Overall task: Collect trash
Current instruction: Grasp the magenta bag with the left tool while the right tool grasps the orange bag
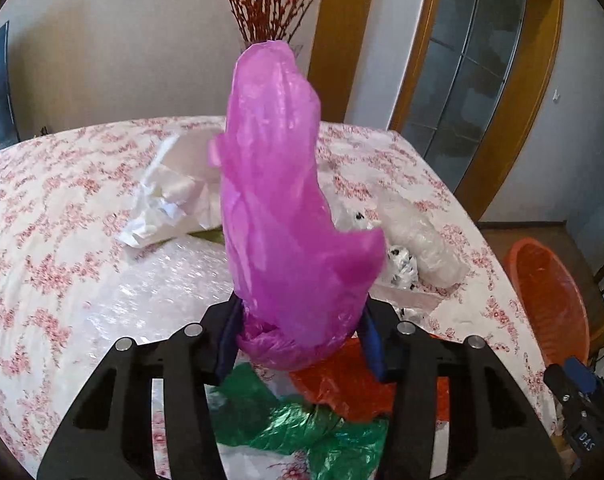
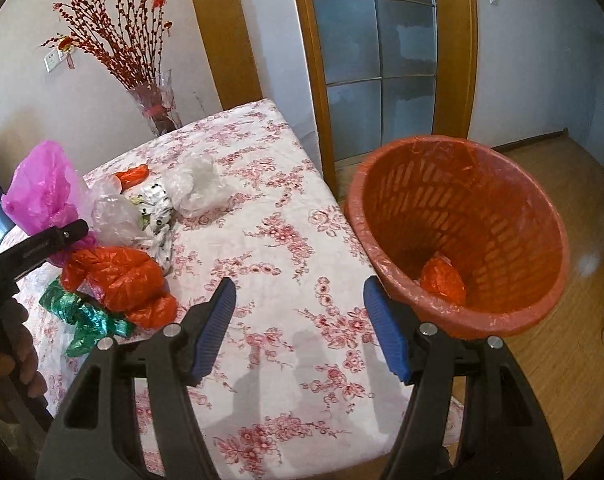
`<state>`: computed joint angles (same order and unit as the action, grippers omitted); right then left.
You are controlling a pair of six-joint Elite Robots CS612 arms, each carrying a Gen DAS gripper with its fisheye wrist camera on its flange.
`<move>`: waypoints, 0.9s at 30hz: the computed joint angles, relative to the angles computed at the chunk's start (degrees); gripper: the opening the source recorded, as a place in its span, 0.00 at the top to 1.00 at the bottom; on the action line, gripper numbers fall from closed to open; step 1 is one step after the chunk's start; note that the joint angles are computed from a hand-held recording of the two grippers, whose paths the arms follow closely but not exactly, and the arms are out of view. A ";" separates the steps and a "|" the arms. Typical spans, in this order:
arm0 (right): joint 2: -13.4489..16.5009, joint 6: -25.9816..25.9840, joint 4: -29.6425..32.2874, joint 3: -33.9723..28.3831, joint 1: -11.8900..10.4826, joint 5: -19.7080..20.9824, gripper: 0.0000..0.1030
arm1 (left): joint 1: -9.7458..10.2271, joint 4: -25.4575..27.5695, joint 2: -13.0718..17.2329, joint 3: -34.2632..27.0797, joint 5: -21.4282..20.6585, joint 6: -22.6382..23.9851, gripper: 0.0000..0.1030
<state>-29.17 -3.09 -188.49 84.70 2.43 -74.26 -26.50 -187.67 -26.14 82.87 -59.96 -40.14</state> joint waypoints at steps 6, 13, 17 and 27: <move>-0.31 -1.56 -0.48 0.12 0.96 1.17 0.37 | -0.34 -3.69 -1.69 2.99 2.20 0.54 0.52; -0.30 -3.70 -0.16 -0.35 2.51 3.15 0.37 | -0.31 -6.60 -3.57 6.51 4.66 -0.36 0.52; 0.01 -4.55 1.00 -1.21 3.59 5.10 0.37 | -0.36 -8.20 -4.59 9.11 6.34 -0.91 0.52; 1.41 -6.99 5.61 -4.46 5.98 7.07 0.37 | 0.05 -8.25 -5.98 12.66 8.15 -4.96 0.52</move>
